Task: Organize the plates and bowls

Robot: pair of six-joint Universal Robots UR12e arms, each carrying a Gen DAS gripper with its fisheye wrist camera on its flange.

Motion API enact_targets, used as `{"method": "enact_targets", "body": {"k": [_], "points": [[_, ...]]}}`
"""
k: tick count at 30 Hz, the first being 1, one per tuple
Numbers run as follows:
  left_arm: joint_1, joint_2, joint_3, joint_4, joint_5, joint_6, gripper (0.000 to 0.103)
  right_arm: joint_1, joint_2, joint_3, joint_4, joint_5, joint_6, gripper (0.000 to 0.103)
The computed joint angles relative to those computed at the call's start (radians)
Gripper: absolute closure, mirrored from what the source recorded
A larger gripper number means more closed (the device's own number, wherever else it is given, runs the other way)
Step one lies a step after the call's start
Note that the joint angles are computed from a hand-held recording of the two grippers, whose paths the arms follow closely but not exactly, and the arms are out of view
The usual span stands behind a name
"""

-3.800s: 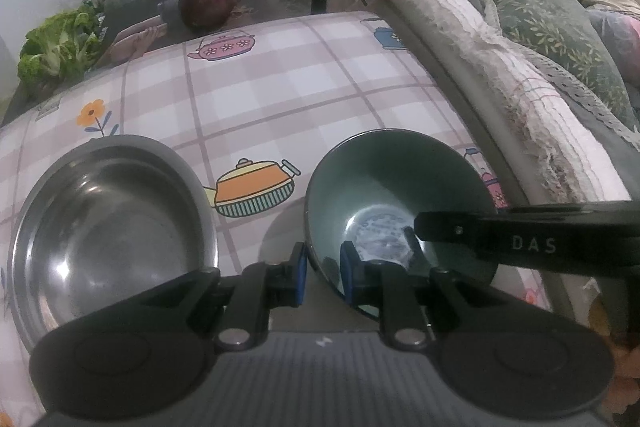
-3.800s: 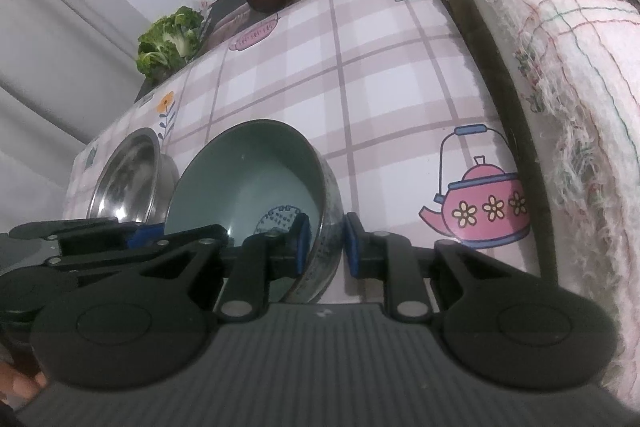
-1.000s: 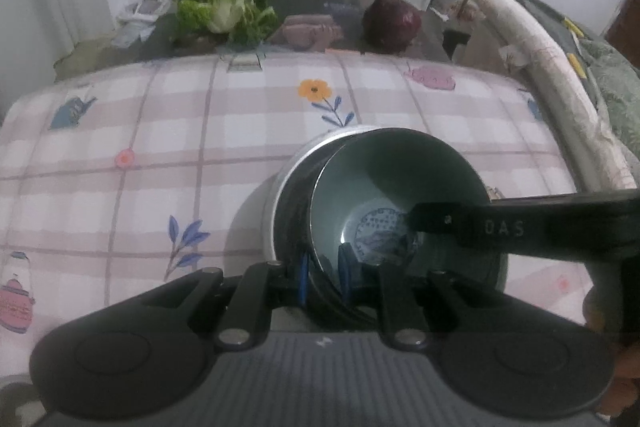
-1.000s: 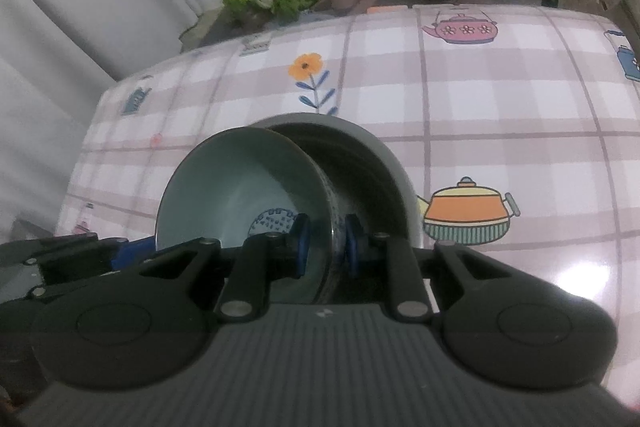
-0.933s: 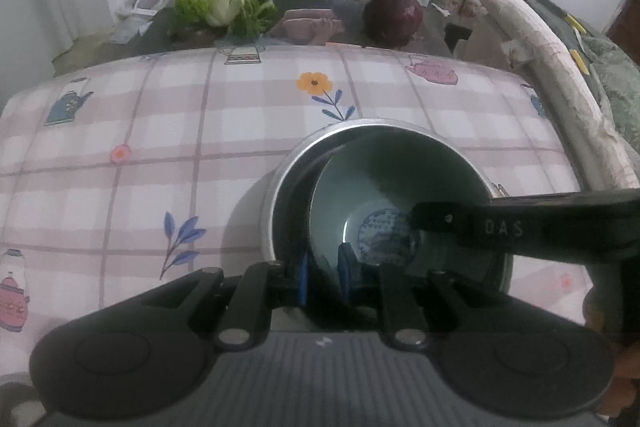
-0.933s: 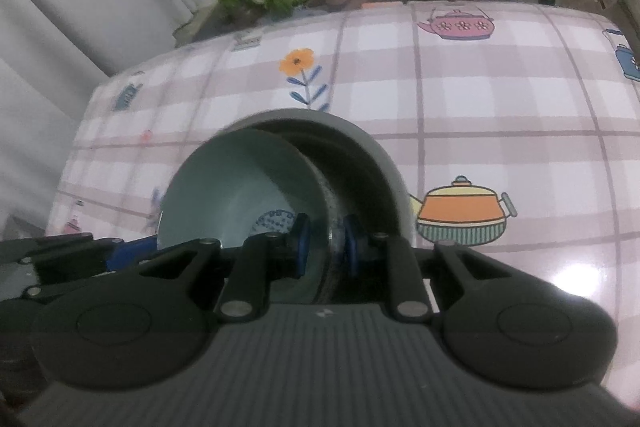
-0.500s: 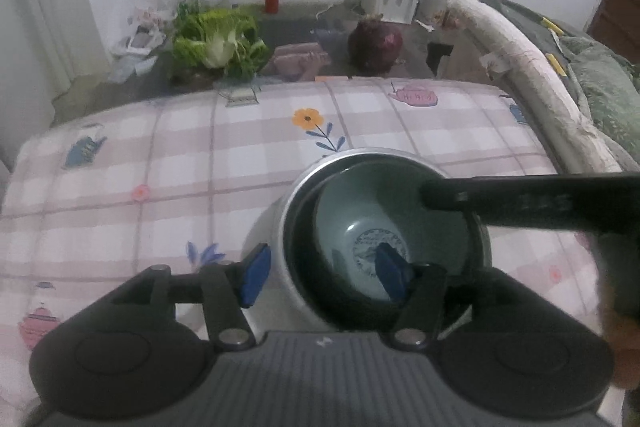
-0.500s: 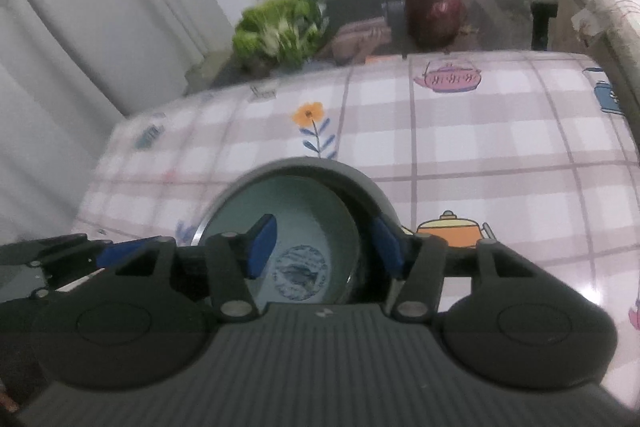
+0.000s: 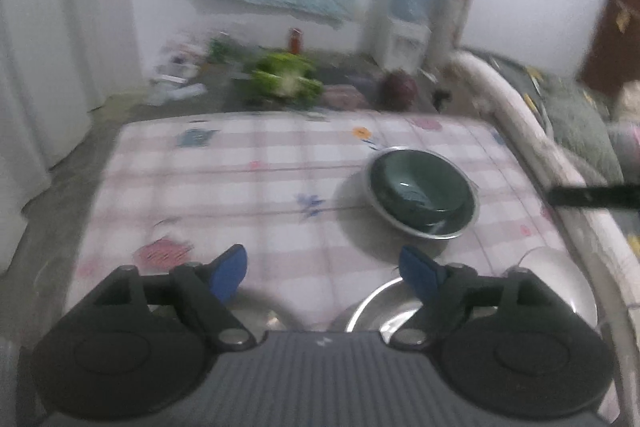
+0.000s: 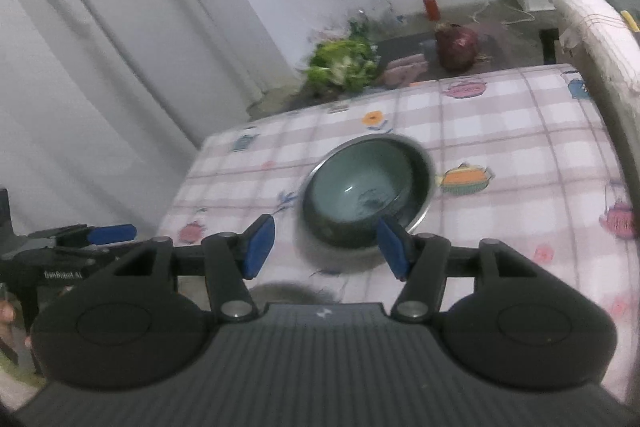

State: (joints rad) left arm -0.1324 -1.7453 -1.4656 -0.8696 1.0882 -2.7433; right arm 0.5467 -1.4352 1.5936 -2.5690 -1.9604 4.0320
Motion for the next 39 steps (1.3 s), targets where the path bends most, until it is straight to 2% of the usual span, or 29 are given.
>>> {"method": "enact_targets", "body": {"k": [3, 6, 9, 11, 17, 20, 25, 32, 37, 39], "points": [[0.049, 0.058, -0.098, 0.093, -0.011, -0.05, 0.015, 0.046, 0.008, -0.006, -0.001, -0.029, 0.014, 0.045], [0.071, 0.101, -0.183, 0.187, 0.062, -0.087, 0.015, 0.078, 0.039, -0.034, 0.016, -0.028, -0.005, 0.045], [0.077, 0.125, -0.243, 0.264, 0.15, -0.076, 0.014, 0.092, 0.081, -0.077, 0.032, -0.014, -0.019, 0.045], [0.085, 0.13, -0.263, 0.285, 0.18, -0.077, 0.015, 0.1, 0.115, -0.107, 0.017, -0.008, -0.046, 0.045], [0.107, 0.109, -0.273, 0.273, 0.204, -0.113, 0.015, 0.092, 0.235, -0.229, 0.033, 0.063, -0.08, 0.045], [0.104, 0.093, -0.272, 0.269, 0.232, -0.131, 0.017, 0.091, 0.295, -0.299, 0.082, 0.058, -0.093, 0.045], [0.115, 0.08, -0.277, 0.262, 0.181, -0.136, 0.017, 0.086, 0.343, -0.347, 0.102, 0.054, -0.081, 0.045], [0.122, 0.063, -0.266, 0.214, 0.148, -0.139, 0.034, 0.08, 0.381, -0.386, 0.141, 0.073, -0.051, 0.053], [0.141, 0.05, -0.253, 0.15, 0.096, -0.168, 0.043, 0.081, 0.4, -0.403, 0.152, 0.086, -0.039, 0.054], [0.144, 0.049, -0.252, 0.141, 0.09, -0.175, 0.052, 0.081, 0.403, -0.407, 0.157, 0.089, -0.031, 0.055]]}}
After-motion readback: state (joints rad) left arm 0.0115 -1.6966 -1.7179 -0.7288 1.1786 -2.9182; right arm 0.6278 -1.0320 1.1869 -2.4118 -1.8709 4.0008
